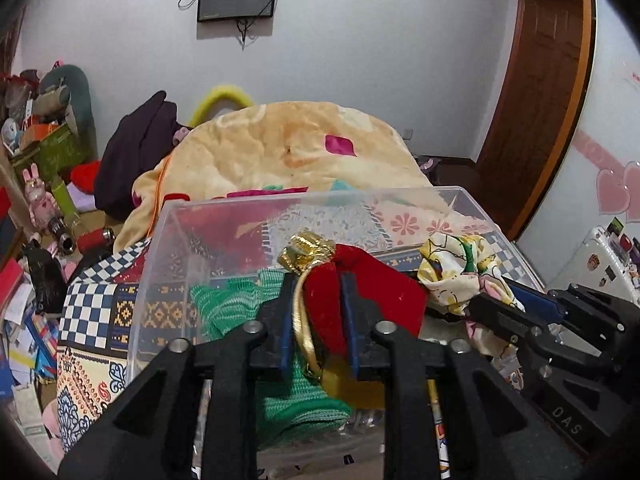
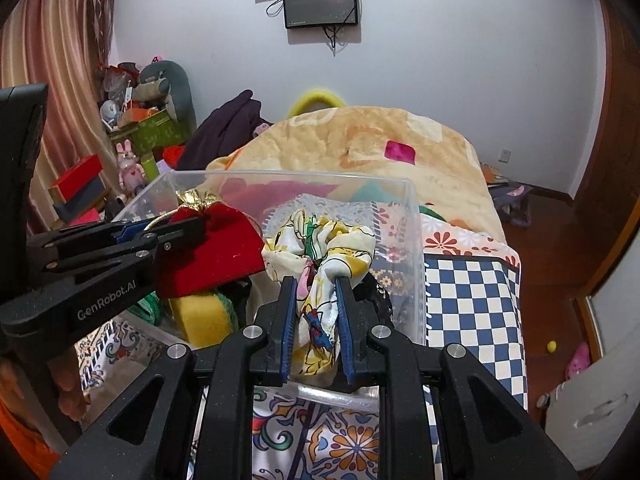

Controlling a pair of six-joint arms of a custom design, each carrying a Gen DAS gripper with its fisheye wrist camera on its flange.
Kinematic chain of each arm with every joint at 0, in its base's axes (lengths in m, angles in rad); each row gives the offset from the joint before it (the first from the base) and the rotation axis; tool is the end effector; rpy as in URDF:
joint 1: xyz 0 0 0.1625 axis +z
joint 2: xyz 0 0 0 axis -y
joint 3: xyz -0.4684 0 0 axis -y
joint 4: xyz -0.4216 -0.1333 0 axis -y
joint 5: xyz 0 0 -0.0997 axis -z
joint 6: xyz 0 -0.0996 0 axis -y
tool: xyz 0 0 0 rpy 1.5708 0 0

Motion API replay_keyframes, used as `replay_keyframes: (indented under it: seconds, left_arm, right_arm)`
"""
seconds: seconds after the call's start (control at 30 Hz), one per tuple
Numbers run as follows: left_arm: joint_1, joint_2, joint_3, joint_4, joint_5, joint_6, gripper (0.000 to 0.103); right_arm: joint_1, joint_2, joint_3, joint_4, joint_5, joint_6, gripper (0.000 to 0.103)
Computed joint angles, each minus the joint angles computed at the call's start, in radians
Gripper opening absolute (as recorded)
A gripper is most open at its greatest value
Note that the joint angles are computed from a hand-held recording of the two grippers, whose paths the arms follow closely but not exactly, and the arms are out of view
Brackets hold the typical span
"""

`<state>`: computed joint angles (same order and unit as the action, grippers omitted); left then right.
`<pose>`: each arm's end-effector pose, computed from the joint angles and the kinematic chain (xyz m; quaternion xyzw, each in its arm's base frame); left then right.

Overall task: Organize soft objects
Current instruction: 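Drop the red pouch into the box with left tool while right tool drops scrunchie, then grasp the white cloth bag with left tool while right tool grasps beaded bracelet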

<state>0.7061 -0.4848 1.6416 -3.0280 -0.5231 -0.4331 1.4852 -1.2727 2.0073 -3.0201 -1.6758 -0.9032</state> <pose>-0.3856 -0.6174 -0.0232 0.1102 0.8523 -0.4021 0.3158 0.0719 -0.5990 0.3182 0.3550 -0.8657 0.2842 0.2090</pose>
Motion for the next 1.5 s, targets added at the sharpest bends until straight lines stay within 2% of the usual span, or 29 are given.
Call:
replay_keyframes:
  seconds: [0.07, 0.2, 0.47, 0.5, 0.6, 0.67, 0.77, 1.0, 1.1, 1.23, 1.33, 1.5]
  left_arm:
    - [-0.005, -0.005, 0.01, -0.009, 0.009, -0.004, 0.042]
    - [-0.03, -0.014, 0.033, -0.033, 0.033, 0.017, 0.048]
    - [-0.093, -0.043, 0.103, -0.153, 0.071, 0.091, 0.074]
    - [-0.101, -0.048, 0.115, -0.165, 0.073, 0.093, 0.076]
    - [-0.121, -0.065, 0.151, -0.184, 0.075, 0.085, 0.081]
    - [-0.132, -0.077, 0.178, -0.185, 0.074, 0.067, 0.085]
    - [-0.147, -0.093, 0.218, -0.16, 0.071, 0.018, 0.091]
    - [-0.159, -0.129, 0.303, -0.004, 0.01, -0.177, 0.091]
    - [-0.155, -0.131, 0.326, 0.051, -0.024, -0.246, 0.091]
    - [-0.143, -0.121, 0.329, 0.176, -0.031, -0.35, 0.091]
    - [-0.135, -0.12, 0.341, 0.213, -0.043, -0.407, 0.091]
    - [-0.131, -0.135, 0.375, 0.179, -0.056, -0.448, 0.091]
  right_arm:
    - [-0.002, -0.002, -0.003, 0.007, 0.002, -0.002, 0.028]
    - [-0.006, -0.017, 0.003, 0.006, 0.016, -0.005, 0.036]
    - [-0.012, -0.073, 0.049, -0.061, 0.067, -0.044, 0.059]
    - [-0.013, -0.079, 0.055, -0.067, 0.075, -0.047, 0.059]
    - [-0.023, -0.108, 0.077, -0.061, 0.106, -0.061, 0.062]
    - [-0.03, -0.121, 0.092, -0.064, 0.122, -0.071, 0.07]
    - [-0.04, -0.138, 0.119, -0.068, 0.128, -0.095, 0.071]
    - [-0.065, -0.138, 0.16, -0.005, 0.085, -0.141, 0.071]
    - [-0.064, -0.11, 0.16, 0.02, 0.038, -0.138, 0.071]
    - [-0.054, -0.07, 0.157, 0.035, -0.014, -0.133, 0.071]
    - [-0.044, -0.048, 0.161, 0.02, -0.047, -0.144, 0.071]
    - [-0.048, -0.053, 0.154, 0.021, -0.049, -0.141, 0.07]
